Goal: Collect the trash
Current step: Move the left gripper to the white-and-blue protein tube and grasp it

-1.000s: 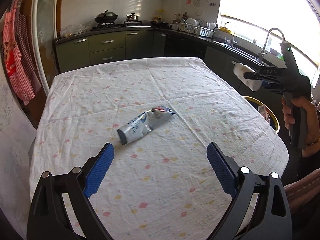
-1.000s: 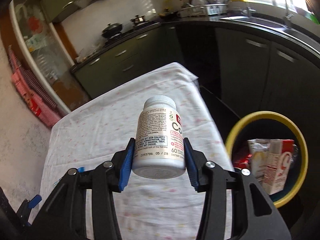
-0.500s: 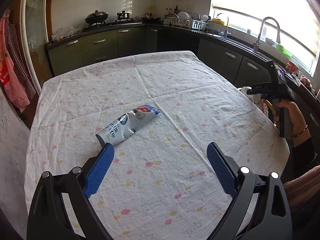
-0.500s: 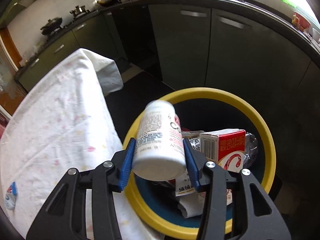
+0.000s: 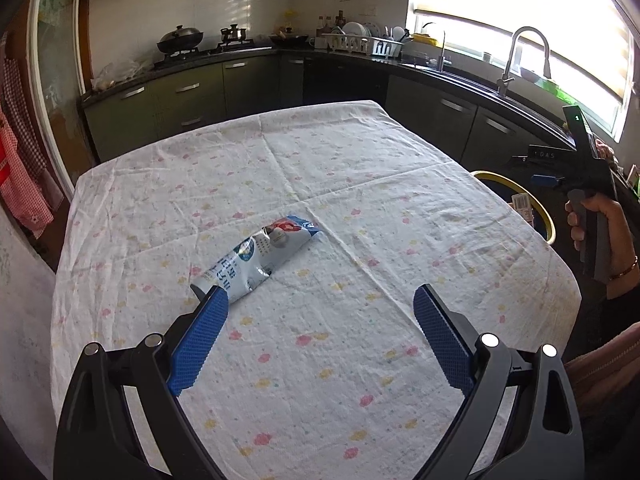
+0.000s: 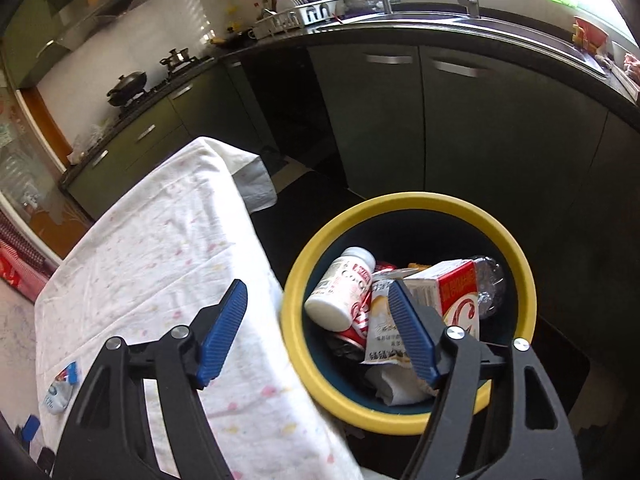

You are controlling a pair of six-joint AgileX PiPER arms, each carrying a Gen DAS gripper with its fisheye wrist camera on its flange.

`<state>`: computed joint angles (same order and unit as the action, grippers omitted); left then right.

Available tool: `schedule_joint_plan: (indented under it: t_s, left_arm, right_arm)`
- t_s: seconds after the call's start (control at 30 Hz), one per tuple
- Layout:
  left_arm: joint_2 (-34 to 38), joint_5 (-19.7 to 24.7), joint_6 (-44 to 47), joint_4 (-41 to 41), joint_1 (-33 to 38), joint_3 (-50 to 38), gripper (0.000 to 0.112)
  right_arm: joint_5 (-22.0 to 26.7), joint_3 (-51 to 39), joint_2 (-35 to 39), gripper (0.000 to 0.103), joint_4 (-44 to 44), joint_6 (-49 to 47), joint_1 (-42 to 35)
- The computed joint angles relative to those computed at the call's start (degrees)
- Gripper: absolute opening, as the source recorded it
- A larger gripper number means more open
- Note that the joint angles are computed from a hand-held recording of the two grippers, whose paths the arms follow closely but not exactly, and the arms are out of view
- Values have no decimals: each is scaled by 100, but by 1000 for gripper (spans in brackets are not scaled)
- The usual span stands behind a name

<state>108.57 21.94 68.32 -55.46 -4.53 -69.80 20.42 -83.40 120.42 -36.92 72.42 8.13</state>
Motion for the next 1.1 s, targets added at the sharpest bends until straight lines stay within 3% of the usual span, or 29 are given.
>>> schedule_joint_plan:
  t_s: [0.27,0.4,0.47,0.73,1.1]
  left_arm:
    - [1002,927,270,864,315,-1686,92]
    - [1697,1560,-211,1441,362,-2686,76]
    - [1981,1793,-449,1675,361,-3101,74]
    - [2412,2088,-609,2112,245,-3729,68]
    - [2555,2281,-724,2358,136,-3924,34]
  right_arm:
    - [22,-2,-86,70,401,-411,193]
    - [127,-137,-29,70,647,-665,249]
    - [166,-185,-7,70,700,-733,274]
    - [233,-320,68,70,885,-940,278]
    - [149,-247,39,70,876,-901,231]
